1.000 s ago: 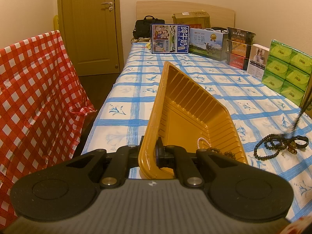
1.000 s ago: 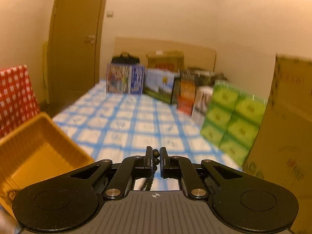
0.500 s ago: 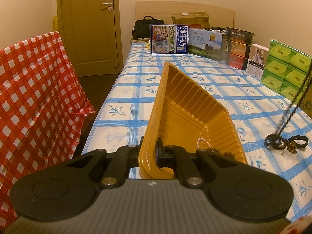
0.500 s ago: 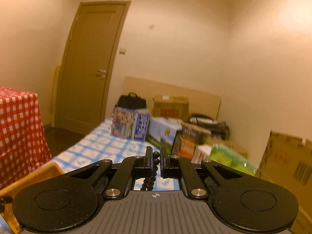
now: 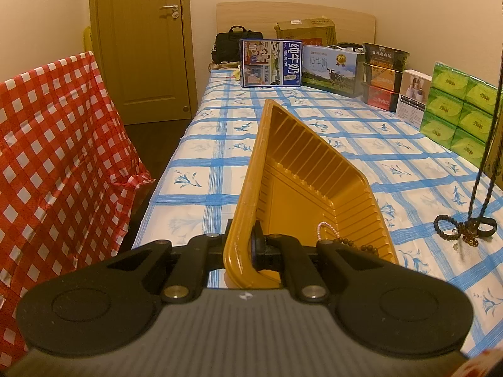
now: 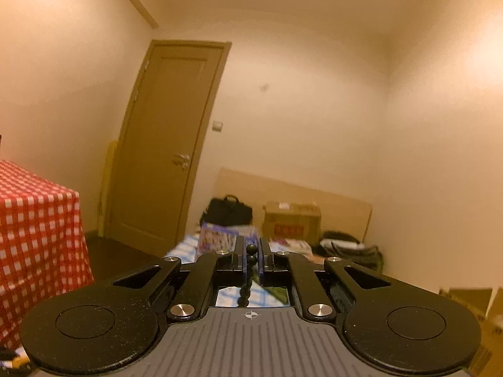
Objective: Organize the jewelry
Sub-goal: 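Lower the hanging bead strand into the orange tray and open the right gripper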
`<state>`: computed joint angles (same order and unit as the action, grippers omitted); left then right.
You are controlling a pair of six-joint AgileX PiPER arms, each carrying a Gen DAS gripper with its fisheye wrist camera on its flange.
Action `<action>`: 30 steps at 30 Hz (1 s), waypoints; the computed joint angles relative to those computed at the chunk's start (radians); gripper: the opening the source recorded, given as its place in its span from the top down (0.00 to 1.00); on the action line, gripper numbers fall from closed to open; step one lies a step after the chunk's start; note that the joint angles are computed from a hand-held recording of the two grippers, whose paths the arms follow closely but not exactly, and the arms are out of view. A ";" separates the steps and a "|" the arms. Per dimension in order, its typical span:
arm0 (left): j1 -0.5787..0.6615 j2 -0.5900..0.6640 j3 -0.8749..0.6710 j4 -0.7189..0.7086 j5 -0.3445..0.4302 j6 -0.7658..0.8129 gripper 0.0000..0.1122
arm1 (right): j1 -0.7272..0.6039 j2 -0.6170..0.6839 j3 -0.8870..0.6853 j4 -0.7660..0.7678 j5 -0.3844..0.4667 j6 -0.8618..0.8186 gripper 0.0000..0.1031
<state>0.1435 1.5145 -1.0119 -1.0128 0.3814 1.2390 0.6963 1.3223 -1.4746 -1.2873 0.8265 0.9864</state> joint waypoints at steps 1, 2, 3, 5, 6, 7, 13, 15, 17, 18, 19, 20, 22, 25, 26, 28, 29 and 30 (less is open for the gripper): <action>-0.002 -0.001 0.003 -0.001 -0.003 0.001 0.94 | -0.001 0.008 -0.022 0.005 -0.007 -0.015 0.94; -0.003 -0.001 0.003 -0.001 -0.004 0.001 0.94 | -0.004 0.014 -0.040 0.012 -0.016 -0.029 0.94; -0.002 -0.001 0.002 -0.001 -0.003 0.000 0.94 | -0.006 0.024 -0.065 0.025 -0.028 -0.046 0.94; -0.004 -0.001 0.004 -0.001 -0.005 0.001 0.94 | -0.001 0.042 -0.106 0.042 -0.043 -0.073 0.94; -0.003 -0.002 0.003 0.001 -0.004 0.000 0.94 | 0.001 0.054 -0.127 0.052 -0.052 -0.089 0.94; -0.003 -0.001 0.003 -0.001 -0.005 0.001 0.94 | 0.004 0.066 -0.146 0.061 -0.063 -0.102 0.94; -0.003 -0.001 0.004 -0.002 -0.004 0.002 0.94 | 0.006 0.164 -0.256 0.176 -0.138 -0.210 0.94; -0.002 -0.003 0.004 0.000 -0.001 0.000 0.94 | 0.001 0.208 -0.292 0.217 -0.157 -0.245 0.94; -0.001 -0.004 0.004 0.001 0.001 0.000 0.94 | -0.005 0.241 -0.320 0.269 -0.168 -0.276 0.94; -0.001 -0.004 0.004 0.002 0.001 -0.002 0.94 | -0.006 0.259 -0.334 0.290 -0.173 -0.290 0.94; 0.001 -0.004 0.002 0.003 0.004 -0.003 0.94 | -0.006 0.277 -0.345 0.305 -0.177 -0.300 0.94; 0.003 -0.004 0.001 0.003 0.007 -0.003 0.94 | -0.007 0.293 -0.357 0.326 -0.179 -0.314 0.94; -0.003 0.005 -0.007 0.003 0.003 -0.006 0.94 | -0.012 0.347 -0.420 0.397 -0.168 -0.382 0.94; -0.004 0.009 -0.010 0.004 0.002 -0.008 0.94 | -0.022 0.404 -0.453 0.475 -0.157 -0.448 0.94; -0.004 0.013 -0.013 0.005 0.002 -0.009 0.94 | -0.028 0.410 -0.445 0.502 -0.159 -0.465 0.94; -0.003 0.015 -0.014 0.002 0.003 -0.007 0.94 | -0.042 0.433 -0.442 0.568 -0.160 -0.509 0.94; -0.001 0.017 -0.016 0.003 0.005 -0.007 0.94 | -0.050 0.457 -0.466 0.613 -0.146 -0.544 0.94; -0.002 0.017 -0.015 0.003 0.004 -0.007 0.94 | -0.060 0.471 -0.470 0.664 -0.141 -0.580 0.94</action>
<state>0.1417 1.5310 -1.0273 -1.0103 0.3854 1.2321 0.6366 1.7933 -1.9442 -0.6233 0.6855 0.4061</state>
